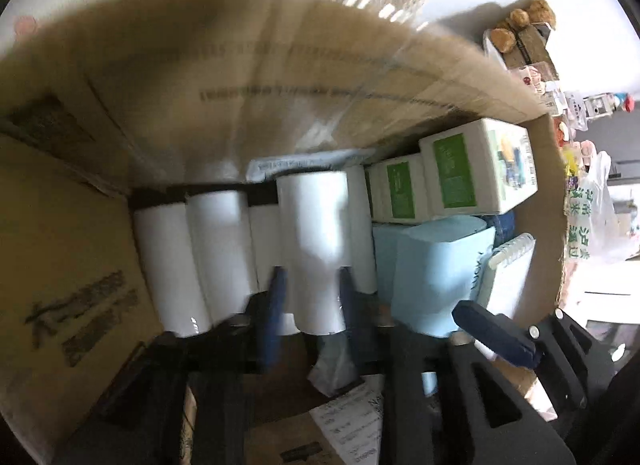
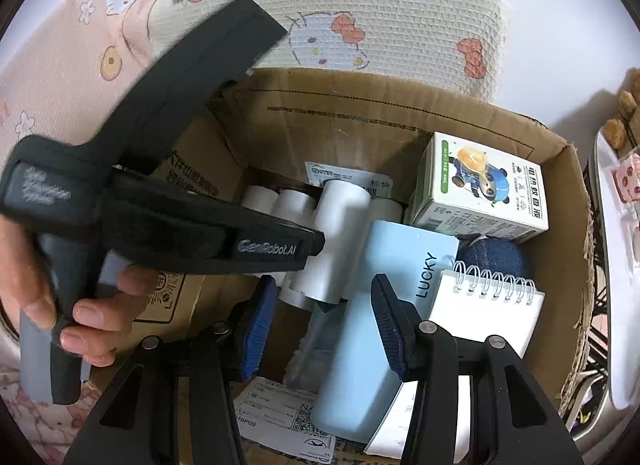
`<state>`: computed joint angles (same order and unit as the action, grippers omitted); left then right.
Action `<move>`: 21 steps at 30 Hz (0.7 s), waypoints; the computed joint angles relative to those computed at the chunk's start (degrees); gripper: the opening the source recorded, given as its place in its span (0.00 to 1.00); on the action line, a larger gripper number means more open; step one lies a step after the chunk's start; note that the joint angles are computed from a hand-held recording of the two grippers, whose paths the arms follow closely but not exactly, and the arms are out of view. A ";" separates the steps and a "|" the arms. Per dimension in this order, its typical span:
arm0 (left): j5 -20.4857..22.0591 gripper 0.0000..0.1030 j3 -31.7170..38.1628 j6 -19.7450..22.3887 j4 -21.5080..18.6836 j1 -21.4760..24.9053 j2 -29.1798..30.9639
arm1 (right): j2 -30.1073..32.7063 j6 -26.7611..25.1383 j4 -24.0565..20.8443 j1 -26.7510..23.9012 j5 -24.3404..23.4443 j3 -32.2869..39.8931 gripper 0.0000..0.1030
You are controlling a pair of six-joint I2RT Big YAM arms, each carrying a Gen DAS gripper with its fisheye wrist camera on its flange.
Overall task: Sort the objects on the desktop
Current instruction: 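Open the left gripper to release the tube and withdraw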
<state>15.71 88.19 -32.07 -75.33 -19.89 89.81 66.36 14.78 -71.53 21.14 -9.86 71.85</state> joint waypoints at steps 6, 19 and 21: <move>-8.93 0.49 0.69 1.21 1.26 -1.54 -3.56 | -2.00 1.28 0.97 -1.13 -0.15 -2.03 0.45; -15.51 0.49 -7.72 6.41 5.74 -0.58 -18.22 | -1.00 12.70 5.79 6.78 0.70 -0.38 0.45; -18.58 0.49 -7.08 7.36 4.67 -0.79 -18.85 | -0.58 13.52 7.52 7.35 0.51 -0.18 0.45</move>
<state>-2.87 81.11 -24.71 -70.66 -20.68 70.97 65.79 28.30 -64.01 28.48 -9.35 71.67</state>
